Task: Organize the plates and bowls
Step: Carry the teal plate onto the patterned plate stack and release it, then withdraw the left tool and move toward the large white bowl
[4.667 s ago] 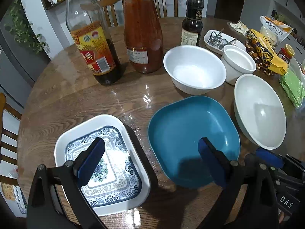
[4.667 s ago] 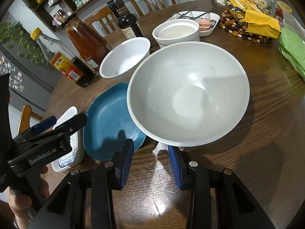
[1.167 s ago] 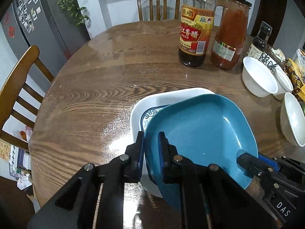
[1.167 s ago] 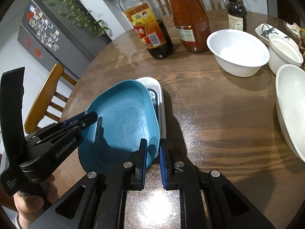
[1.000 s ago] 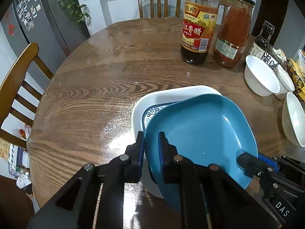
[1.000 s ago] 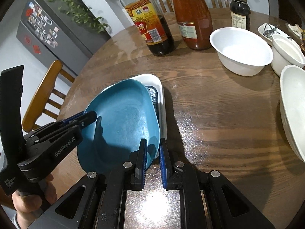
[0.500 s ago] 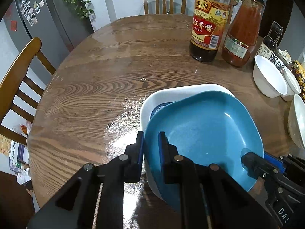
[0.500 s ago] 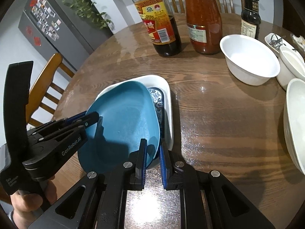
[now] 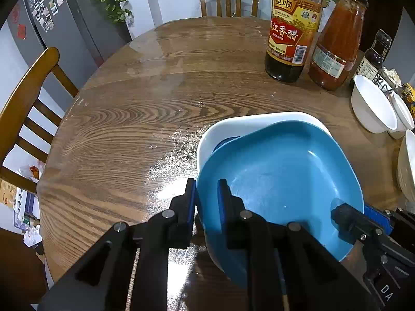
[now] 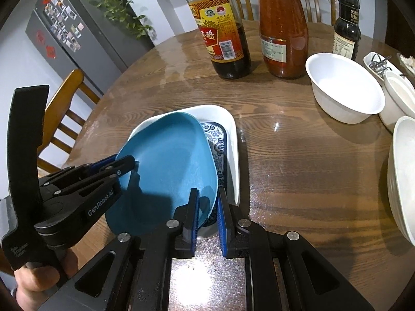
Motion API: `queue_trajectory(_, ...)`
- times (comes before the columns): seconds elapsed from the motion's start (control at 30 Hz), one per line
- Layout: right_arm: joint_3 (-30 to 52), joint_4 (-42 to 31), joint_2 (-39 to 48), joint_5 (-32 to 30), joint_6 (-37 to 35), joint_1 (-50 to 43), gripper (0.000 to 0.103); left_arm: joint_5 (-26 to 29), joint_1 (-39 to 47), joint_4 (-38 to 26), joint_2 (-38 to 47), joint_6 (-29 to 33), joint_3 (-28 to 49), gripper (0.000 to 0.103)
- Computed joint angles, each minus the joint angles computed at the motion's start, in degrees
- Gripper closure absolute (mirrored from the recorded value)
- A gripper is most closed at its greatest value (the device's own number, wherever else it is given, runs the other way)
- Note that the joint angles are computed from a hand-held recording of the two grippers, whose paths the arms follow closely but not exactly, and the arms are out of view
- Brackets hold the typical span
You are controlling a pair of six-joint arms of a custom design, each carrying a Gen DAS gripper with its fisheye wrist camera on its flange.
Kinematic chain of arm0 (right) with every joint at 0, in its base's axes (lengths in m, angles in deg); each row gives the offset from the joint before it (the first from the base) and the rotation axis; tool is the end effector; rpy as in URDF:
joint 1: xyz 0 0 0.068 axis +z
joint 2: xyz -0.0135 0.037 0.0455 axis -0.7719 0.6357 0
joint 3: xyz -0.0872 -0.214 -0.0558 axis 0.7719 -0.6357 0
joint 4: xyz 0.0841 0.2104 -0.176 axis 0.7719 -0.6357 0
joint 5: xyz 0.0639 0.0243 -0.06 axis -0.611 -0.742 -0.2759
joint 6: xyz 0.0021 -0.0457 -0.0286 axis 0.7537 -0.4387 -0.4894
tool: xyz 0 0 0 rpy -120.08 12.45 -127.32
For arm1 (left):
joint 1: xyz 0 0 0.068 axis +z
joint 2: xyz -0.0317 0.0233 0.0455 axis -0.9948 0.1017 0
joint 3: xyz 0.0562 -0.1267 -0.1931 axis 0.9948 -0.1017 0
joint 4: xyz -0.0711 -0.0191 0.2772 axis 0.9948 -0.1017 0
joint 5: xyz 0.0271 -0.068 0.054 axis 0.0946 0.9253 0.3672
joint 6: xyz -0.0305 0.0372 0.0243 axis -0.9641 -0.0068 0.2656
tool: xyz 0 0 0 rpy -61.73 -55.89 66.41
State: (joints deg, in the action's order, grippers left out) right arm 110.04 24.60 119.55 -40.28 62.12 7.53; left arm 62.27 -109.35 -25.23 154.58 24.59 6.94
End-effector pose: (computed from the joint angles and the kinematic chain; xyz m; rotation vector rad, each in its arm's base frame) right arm 0.1789 0.2652 0.0315 0.1180 2.5529 0.3751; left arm 0.2460 -0.1081 0.0239 0.2302 2.5978 0.0271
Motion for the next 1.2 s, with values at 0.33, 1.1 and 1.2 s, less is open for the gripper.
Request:
queue_trajectory(0.33, -1.9, -2.8, -4.2, 4.4, 1.1, 1.5, 0.072, -2.5, -1.1, -0.4, -8.5, -0.9, -4.7, 0.035)
queue_trajectory(1.1, -23.0, -22.2, -40.7, 22.8, 13.0, 15.8, 0.038, -22.8, -26.8, -15.6, -39.5, -9.9, -13.8, 0.001)
queue_trajectory(1.2, -25.1, -27.3, -45.8, 24.4, 16.9, 17.5, 0.038, -26.6, -31.2, -16.4, -37.8, -12.4, -12.2, 0.001)
